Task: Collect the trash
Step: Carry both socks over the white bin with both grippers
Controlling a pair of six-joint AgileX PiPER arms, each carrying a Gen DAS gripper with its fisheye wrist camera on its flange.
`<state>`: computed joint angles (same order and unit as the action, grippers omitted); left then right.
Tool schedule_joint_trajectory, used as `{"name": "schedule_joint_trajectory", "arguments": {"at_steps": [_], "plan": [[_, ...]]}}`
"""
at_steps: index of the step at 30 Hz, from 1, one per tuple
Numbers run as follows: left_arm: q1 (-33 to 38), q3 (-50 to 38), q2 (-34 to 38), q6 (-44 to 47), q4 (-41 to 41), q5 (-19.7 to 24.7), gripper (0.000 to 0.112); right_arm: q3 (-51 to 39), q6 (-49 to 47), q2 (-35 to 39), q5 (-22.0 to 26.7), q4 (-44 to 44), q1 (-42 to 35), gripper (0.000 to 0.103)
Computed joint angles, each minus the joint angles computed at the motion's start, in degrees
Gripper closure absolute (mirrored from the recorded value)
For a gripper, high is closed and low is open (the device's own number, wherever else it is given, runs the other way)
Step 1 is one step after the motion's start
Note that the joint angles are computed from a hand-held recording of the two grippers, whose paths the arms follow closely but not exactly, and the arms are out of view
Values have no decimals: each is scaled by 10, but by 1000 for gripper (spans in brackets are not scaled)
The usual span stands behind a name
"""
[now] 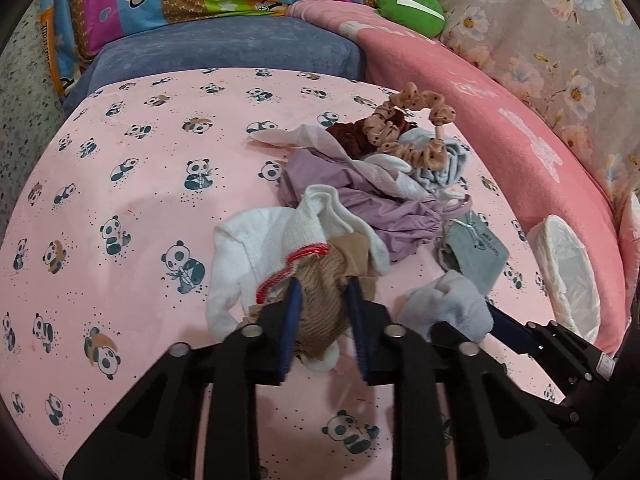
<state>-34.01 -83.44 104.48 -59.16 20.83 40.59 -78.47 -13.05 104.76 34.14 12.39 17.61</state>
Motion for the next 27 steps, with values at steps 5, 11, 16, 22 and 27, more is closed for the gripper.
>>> {"name": "schedule_joint_trajectory", "arguments": {"at_steps": [5,11,16,22,27], "plan": [[-15,-14,-2,-4,11,10,108,17,-21,-26,-1,26,-10,66],[-38,-51,-6,-9,29,40,109,27,-48,-70,3,58,-39,66],[-64,-109,3,-7,54,72,109,23,-69,-101,7,79,-73,66],[-93,-239,58,32,56,120,109,19,-107,-139,14,115,-137,66],[-122,-412,146,89,42,176,109,9,-139,-156,27,141,-207,66]]}}
